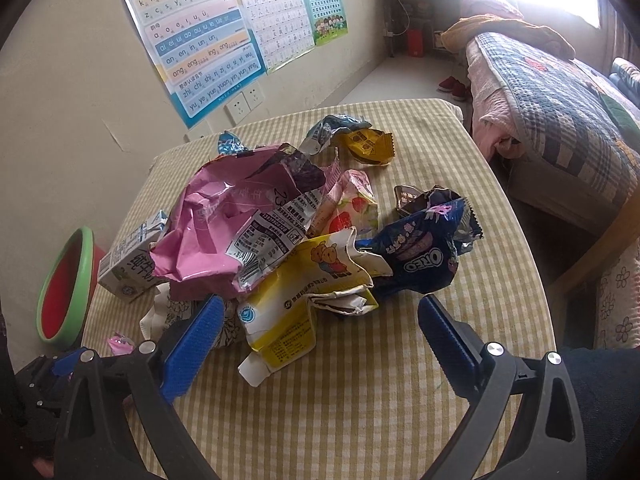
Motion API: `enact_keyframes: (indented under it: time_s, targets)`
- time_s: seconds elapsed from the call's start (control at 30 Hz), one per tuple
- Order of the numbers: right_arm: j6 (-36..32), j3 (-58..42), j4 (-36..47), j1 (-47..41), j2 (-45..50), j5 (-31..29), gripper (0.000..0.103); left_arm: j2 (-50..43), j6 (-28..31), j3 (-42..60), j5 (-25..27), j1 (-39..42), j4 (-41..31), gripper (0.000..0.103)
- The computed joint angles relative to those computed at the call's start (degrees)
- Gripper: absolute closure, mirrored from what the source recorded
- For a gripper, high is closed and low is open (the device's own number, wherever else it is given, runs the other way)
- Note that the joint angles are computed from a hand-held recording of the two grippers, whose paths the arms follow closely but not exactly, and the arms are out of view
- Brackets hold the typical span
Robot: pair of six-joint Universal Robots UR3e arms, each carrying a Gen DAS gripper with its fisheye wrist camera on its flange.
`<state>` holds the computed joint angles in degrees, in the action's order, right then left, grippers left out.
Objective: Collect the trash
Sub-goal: 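Grasp the pink wrapper with the left gripper while the right gripper grasps the yellow wrapper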
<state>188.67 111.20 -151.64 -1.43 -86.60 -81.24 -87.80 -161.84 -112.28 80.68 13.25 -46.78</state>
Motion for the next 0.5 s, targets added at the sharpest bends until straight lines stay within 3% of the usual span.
enact_keyframes:
  time_s: [0.17,0.27,0.33,0.5]
  targets:
    - [1.27,-2.31,1.26,-0.85,3.19,0.88,0.024,-2.45,0.66,1.42,-0.79,0.14,-0.93,0.031]
    - [1.69,-3.23,1.82,-1.48,4.76,1.92,0.04,-3.02,1.16,1.74,-1.49,0.14,-1.86,0.043]
    - [2.13,-3.42,2.21,-1.79,5.32,2.36,0.058,-3.3,1.46,1.82,-2.3,0.25,-2.2,0.051]
    - [2.3,-1.13,2.0,-3.0,3.37,3.69,0.06,-3.31,1.19,1.39,-3.26,0.36,-1.38,0.068]
